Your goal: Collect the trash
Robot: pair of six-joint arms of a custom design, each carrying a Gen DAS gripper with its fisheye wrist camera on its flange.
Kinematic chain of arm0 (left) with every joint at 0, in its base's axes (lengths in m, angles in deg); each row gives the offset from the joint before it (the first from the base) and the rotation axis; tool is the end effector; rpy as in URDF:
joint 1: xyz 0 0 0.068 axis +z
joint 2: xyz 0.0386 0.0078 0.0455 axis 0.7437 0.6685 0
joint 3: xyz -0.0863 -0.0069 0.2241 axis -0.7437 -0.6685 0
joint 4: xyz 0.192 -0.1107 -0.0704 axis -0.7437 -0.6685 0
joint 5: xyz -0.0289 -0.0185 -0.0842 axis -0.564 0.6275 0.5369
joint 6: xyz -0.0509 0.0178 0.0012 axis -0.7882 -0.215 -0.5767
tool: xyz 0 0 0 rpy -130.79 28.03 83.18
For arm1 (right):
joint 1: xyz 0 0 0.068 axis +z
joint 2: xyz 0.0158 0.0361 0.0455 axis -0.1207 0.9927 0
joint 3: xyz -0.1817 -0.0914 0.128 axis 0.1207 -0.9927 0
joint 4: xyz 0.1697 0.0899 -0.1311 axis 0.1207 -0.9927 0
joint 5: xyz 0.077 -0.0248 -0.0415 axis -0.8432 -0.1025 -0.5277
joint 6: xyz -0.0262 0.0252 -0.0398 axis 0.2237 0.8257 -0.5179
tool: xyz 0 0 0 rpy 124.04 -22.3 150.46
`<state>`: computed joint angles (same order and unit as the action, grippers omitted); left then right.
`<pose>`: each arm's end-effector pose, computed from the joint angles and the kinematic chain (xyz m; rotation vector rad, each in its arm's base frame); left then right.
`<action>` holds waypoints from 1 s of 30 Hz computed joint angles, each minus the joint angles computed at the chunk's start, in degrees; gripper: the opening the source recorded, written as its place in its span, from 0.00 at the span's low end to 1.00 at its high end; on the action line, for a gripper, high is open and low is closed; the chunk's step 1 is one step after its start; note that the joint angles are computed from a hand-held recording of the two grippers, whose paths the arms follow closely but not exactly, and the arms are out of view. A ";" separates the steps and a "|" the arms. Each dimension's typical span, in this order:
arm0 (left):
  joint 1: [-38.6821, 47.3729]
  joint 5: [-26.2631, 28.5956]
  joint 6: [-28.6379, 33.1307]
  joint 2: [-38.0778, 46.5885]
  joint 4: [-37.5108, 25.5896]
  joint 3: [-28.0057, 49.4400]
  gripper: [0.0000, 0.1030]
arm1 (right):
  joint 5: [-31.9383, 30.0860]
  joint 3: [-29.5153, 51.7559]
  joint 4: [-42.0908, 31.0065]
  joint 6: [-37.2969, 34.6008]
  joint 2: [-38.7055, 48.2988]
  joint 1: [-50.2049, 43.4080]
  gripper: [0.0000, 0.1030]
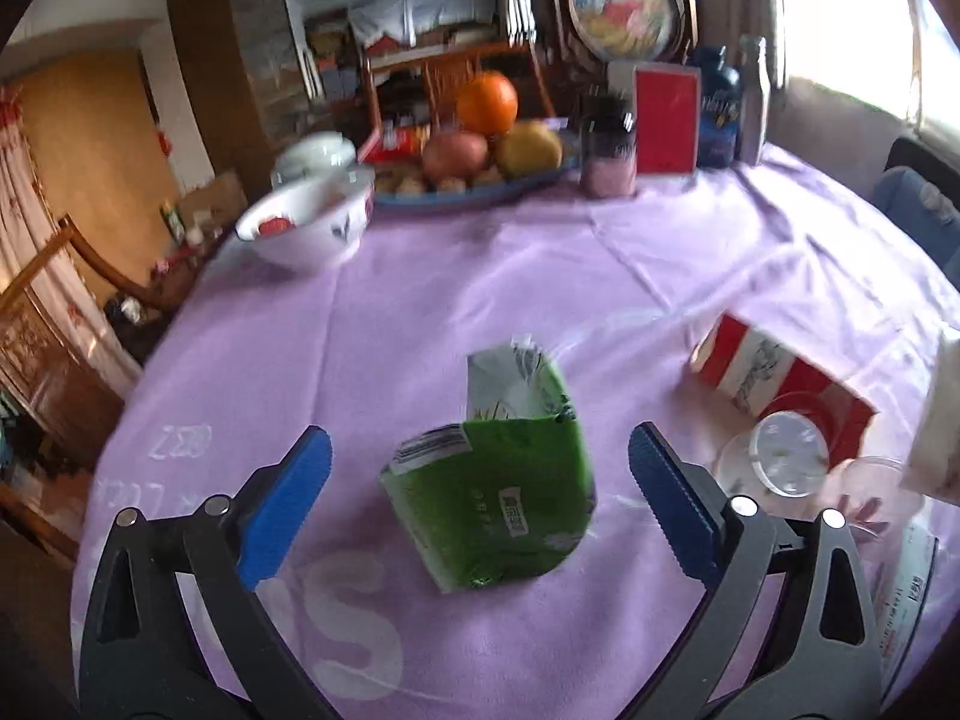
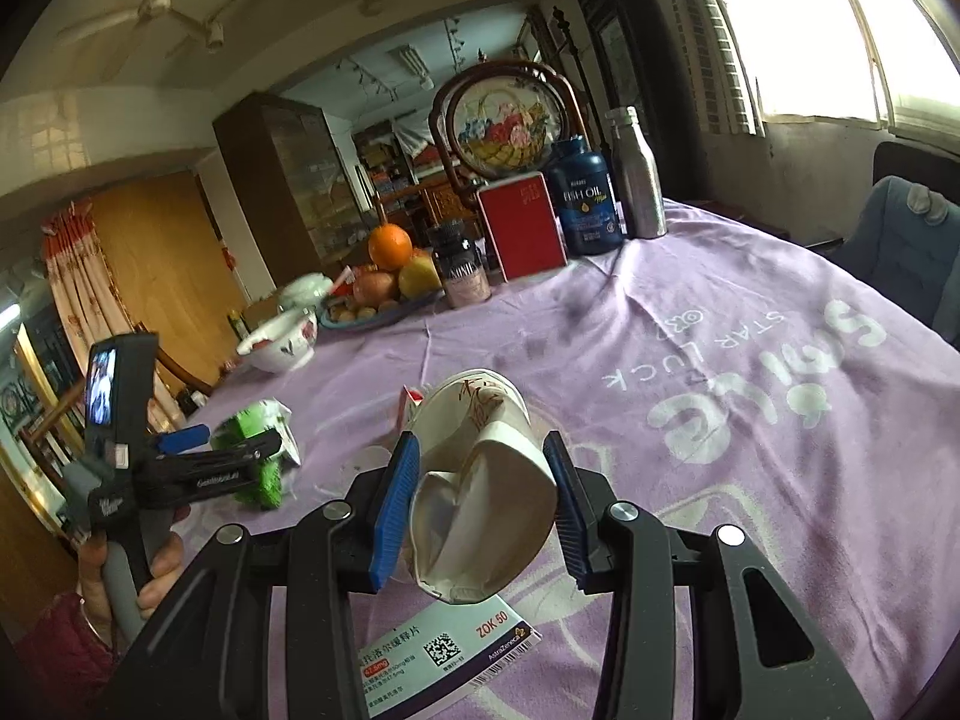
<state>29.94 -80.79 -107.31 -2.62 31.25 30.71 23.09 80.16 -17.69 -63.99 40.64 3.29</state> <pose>0.2220 -0.0516 0.3042 -0.4754 2.3340 0.3733 0.2572 0.0641 0.2860 -0.4715 2.1371 0.6675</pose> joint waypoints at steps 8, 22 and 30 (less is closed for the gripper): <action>0.69 4.92 -0.05 -8.75 0.07 -1.77 0.62 | -1.09 -1.06 0.74 1.28 -0.93 -1.04 0.41; -33.65 -11.48 -16.74 -3.06 -9.04 9.91 0.62 | -21.73 -1.44 -13.35 -9.05 -15.33 -28.44 0.41; -47.17 -11.42 -14.22 15.95 -4.00 24.54 0.62 | -37.45 9.70 -45.88 -48.90 -3.45 -66.22 0.41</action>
<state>-17.22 -92.22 -121.54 13.33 27.25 55.25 -14.35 89.86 -63.58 -112.89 37.19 -62.93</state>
